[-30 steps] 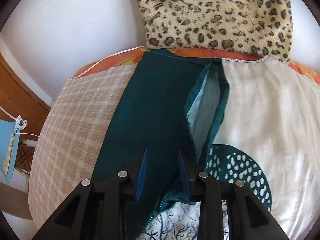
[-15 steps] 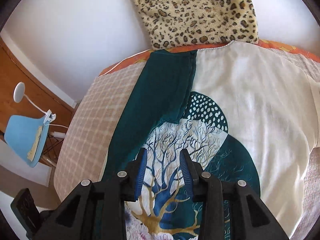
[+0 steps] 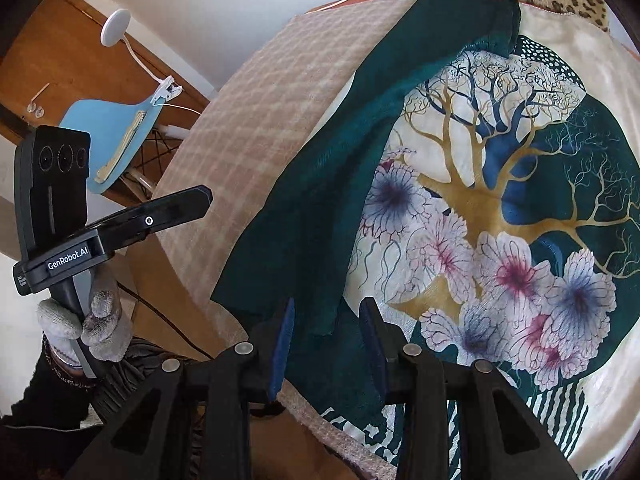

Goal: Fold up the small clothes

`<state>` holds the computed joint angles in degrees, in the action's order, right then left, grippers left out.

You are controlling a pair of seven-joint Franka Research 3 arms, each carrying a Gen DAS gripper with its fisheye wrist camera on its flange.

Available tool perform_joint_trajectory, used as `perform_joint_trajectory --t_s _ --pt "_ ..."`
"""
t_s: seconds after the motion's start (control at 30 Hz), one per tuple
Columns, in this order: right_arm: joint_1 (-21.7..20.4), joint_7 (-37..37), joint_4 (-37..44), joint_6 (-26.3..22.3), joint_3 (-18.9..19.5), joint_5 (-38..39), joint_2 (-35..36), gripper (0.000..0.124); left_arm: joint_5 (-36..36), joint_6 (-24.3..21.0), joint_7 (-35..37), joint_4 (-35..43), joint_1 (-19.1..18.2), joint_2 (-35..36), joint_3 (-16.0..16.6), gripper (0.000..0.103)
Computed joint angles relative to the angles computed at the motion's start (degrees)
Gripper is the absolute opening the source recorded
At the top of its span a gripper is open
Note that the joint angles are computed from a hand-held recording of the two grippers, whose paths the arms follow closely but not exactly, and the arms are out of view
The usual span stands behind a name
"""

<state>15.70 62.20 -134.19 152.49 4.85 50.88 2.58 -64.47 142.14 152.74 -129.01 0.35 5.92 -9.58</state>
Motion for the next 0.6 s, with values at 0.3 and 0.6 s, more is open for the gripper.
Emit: perform_joint_trajectory --t_s 0.3,0.6 --pt "0.8 -5.0 -2.49 0.81 0.51 10.88 -2.44 0.0 0.2 1.71 0.03 -0.61 -0.07 -0.37 0.09 0.022" --pt "1.72 -2.22 -4.99 2.0 -0.49 9.47 -3.91 0.0 1.78 3.07 -0.09 -1.16 -0.92 -0.28 -0.55 0.022"
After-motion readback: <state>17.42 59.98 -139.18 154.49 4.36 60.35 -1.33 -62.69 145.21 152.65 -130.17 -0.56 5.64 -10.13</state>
